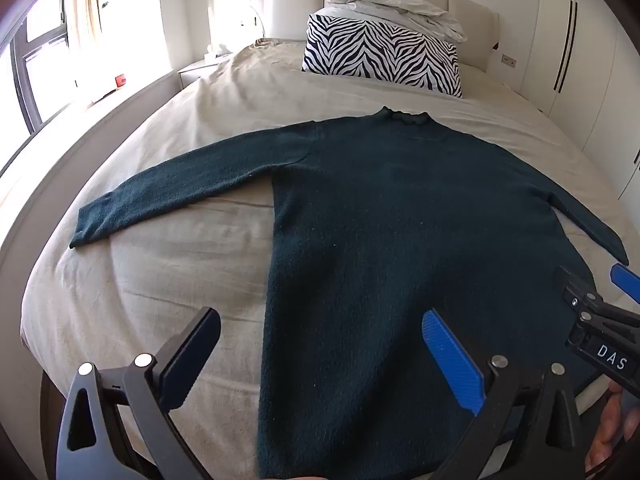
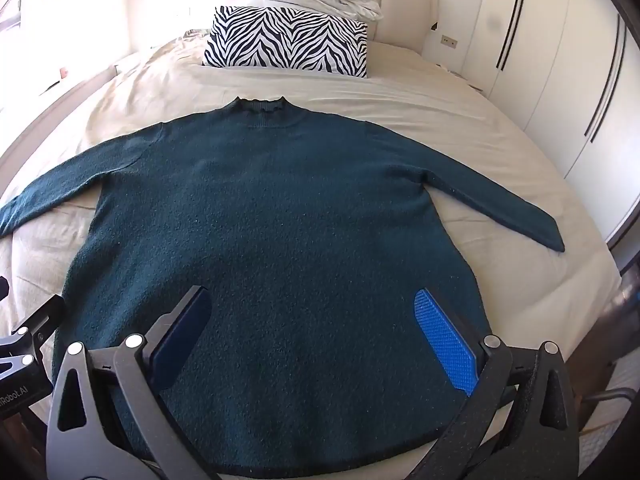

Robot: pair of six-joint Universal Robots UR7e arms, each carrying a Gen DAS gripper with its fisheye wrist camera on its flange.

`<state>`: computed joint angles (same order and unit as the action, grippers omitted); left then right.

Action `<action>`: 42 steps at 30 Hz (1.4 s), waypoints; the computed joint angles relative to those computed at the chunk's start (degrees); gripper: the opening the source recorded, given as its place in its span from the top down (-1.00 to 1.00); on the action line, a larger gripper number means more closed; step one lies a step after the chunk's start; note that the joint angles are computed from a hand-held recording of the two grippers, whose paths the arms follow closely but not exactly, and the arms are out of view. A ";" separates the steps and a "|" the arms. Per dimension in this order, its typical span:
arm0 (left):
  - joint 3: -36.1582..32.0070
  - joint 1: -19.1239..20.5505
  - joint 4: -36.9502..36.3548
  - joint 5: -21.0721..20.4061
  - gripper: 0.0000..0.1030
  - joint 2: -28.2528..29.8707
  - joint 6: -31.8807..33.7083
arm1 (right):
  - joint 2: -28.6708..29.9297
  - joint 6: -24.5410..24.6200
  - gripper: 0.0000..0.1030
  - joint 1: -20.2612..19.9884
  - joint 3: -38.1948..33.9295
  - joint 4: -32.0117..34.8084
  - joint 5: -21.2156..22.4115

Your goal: Fold small clothes

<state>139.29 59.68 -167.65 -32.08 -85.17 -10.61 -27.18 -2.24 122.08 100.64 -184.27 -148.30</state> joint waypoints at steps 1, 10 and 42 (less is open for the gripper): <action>0.01 0.05 -0.07 -0.07 -1.00 -0.06 0.13 | 0.01 0.02 -1.00 0.01 -0.02 -0.01 0.04; 0.27 0.61 -0.46 -0.19 -1.00 -0.54 0.82 | 0.13 0.28 -1.00 0.03 -0.29 0.60 -0.05; 0.33 1.56 0.19 -0.87 -1.00 -1.20 -0.06 | 0.72 0.18 -1.00 -0.23 -0.38 0.63 -0.01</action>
<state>139.62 61.24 -167.46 -32.96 -86.37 -10.67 -26.46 -2.06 121.85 100.25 -183.64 -148.32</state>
